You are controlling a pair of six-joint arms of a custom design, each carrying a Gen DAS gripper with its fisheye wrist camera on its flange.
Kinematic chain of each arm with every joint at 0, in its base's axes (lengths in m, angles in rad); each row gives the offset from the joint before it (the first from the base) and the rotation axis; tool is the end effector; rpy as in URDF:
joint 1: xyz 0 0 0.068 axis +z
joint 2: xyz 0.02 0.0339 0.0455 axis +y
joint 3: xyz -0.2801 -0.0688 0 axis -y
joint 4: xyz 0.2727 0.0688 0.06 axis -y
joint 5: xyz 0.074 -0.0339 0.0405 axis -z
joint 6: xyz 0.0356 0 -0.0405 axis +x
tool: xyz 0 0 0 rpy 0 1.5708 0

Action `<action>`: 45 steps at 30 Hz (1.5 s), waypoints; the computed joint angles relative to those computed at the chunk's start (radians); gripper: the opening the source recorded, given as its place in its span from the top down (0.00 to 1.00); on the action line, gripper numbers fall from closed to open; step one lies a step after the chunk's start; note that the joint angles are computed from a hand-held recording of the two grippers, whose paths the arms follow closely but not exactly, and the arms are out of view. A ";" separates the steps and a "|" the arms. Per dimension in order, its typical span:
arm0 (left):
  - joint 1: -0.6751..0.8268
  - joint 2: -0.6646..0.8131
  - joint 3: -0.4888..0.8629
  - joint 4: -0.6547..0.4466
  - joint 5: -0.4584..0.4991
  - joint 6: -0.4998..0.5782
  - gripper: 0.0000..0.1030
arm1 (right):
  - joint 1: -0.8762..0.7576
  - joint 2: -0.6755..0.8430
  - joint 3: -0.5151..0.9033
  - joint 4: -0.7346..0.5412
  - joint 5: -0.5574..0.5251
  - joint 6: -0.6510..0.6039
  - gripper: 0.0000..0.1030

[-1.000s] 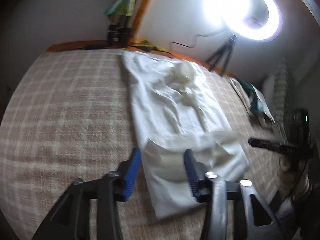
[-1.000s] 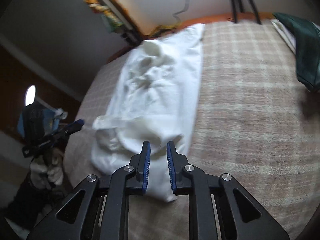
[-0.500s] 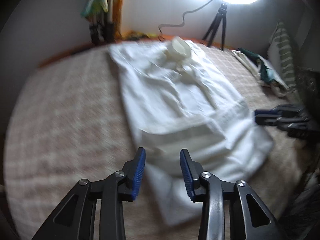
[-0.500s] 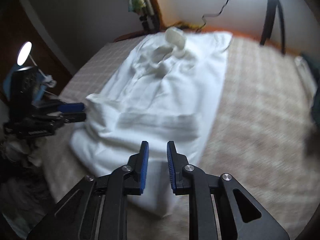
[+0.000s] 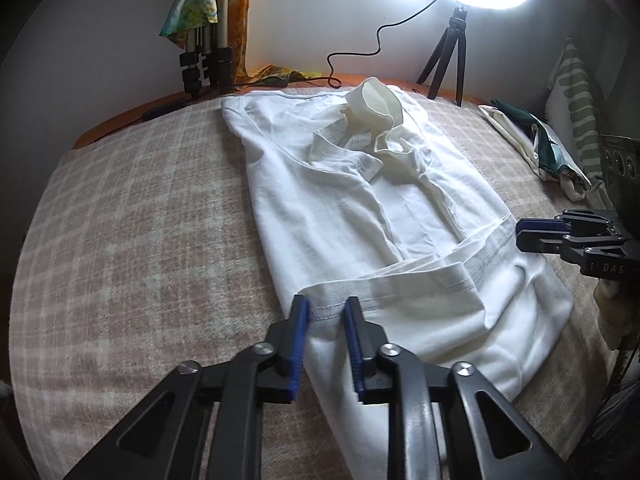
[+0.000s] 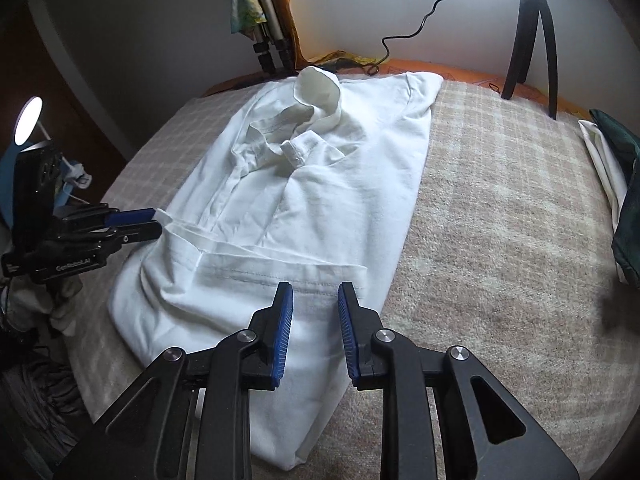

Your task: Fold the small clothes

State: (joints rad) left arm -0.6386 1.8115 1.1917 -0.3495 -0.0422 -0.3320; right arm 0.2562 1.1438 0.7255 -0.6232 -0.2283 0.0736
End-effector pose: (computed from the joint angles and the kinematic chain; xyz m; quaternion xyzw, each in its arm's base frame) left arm 0.3266 -0.2406 0.1856 0.1396 0.9447 -0.1203 0.2714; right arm 0.2228 0.0667 0.2187 -0.1171 0.9522 0.1511 0.2383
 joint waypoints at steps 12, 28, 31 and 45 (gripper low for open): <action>-0.007 -0.002 -0.005 0.011 -0.020 0.004 0.98 | -0.011 0.029 0.009 0.004 0.035 -0.001 0.73; 0.013 0.011 0.009 0.031 -0.035 -0.021 0.98 | -0.014 -0.033 -0.015 0.023 0.064 0.006 0.97; -0.002 0.039 0.046 -0.004 -0.077 0.003 0.76 | 0.003 0.013 0.002 0.011 0.087 0.007 0.96; 0.135 0.105 0.221 -0.058 0.023 0.045 0.48 | -0.208 0.219 0.227 -0.010 -0.078 -0.066 0.77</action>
